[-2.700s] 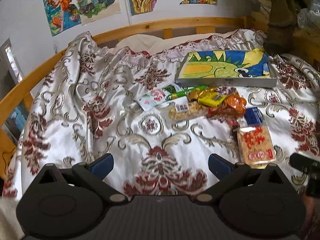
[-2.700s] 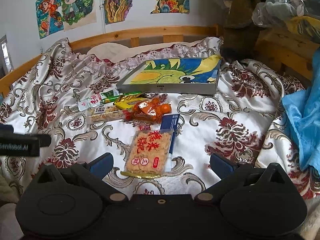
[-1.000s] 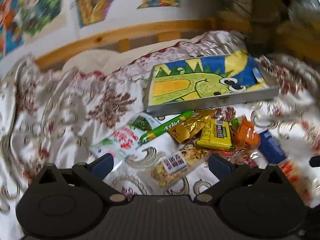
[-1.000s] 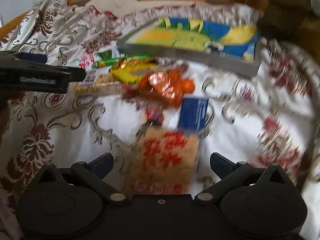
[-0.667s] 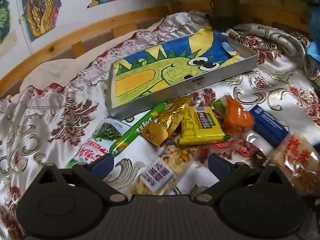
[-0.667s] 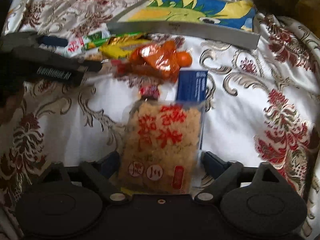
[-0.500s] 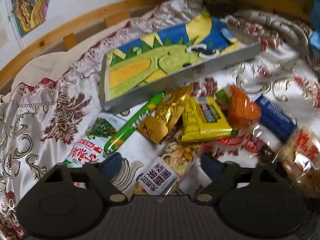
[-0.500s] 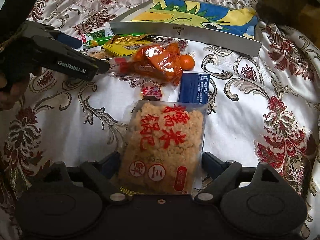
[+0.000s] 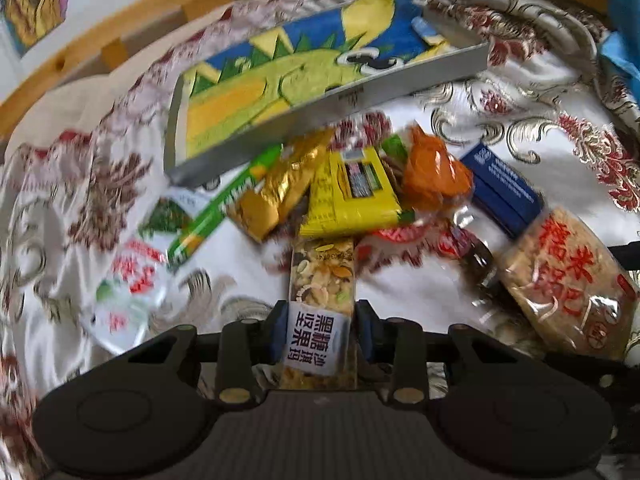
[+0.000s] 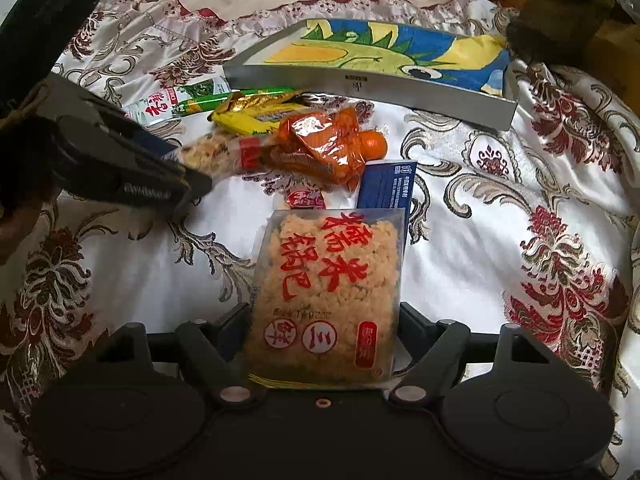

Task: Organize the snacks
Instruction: 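Carry the rice-cracker pack and nut bar over the dinosaur tray with both tools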

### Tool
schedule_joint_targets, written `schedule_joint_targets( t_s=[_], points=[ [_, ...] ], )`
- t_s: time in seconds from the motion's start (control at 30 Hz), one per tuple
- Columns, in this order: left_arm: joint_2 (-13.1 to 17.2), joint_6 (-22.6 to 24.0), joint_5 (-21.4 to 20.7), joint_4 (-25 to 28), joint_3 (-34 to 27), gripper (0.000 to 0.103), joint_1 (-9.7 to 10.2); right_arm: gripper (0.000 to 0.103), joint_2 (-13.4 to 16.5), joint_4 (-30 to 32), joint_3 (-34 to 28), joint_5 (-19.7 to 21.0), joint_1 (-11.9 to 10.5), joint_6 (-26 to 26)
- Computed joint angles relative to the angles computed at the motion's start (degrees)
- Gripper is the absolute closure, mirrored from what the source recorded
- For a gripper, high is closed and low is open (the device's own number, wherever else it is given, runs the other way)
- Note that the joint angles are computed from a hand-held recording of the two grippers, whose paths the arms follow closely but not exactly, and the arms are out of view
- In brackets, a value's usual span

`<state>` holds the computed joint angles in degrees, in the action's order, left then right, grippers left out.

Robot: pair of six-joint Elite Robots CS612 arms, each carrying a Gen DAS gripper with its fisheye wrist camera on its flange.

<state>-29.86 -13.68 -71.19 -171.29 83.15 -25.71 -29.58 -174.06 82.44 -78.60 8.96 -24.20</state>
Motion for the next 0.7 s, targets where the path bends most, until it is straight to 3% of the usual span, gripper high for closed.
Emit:
schedule_joint_targets(
  t_s=[0.17, 0.27, 0.33, 0.4, 0.5, 0.57, 0.7],
  points=[
    [-1.92, -7.37, -4.25, 3.44, 1.60, 0.065, -0.12, 0.023, -0.40, 0.89, 0.34, 0.46, -0.08, -2.10],
    [-2.89, -12.78, -6.63, 5.21, 2.37, 0.064, 0.14, 0.010, -0.28, 1.39, 0.18, -1.09, 0.10, -2.61],
    [-3.30, -15.92, -7.25, 7.02, 2.37, 0.060, 0.21, 0.008, -0.19, 0.65, 0.28, -1.86, 0.17, -2.64],
    [-3.40, -16.95, -5.99, 7.28, 2.51, 0.044, -0.11, 0.008, -0.23, -0.10, 0.55, -1.22, 0.01, -2.48],
    [-2.92, -15.24, -0.26, 7.57, 2.06, 0.039, -1.17, 0.010, -0.20, -1.63, 0.88, -0.92, -0.02, -2.75],
    [-2.63, -15.16, 0.66, 7.76, 1.65, 0.039, -1.25, 0.018, -0.26, -2.30, 1.16, -0.18, -0.13, -3.21],
    [-2.65, -17.31, -2.02, 7.63, 1.67, 0.060, -0.62, 0.027, -0.27, -3.70, 1.65, 0.16, 0.01, -4.81]
  ],
)
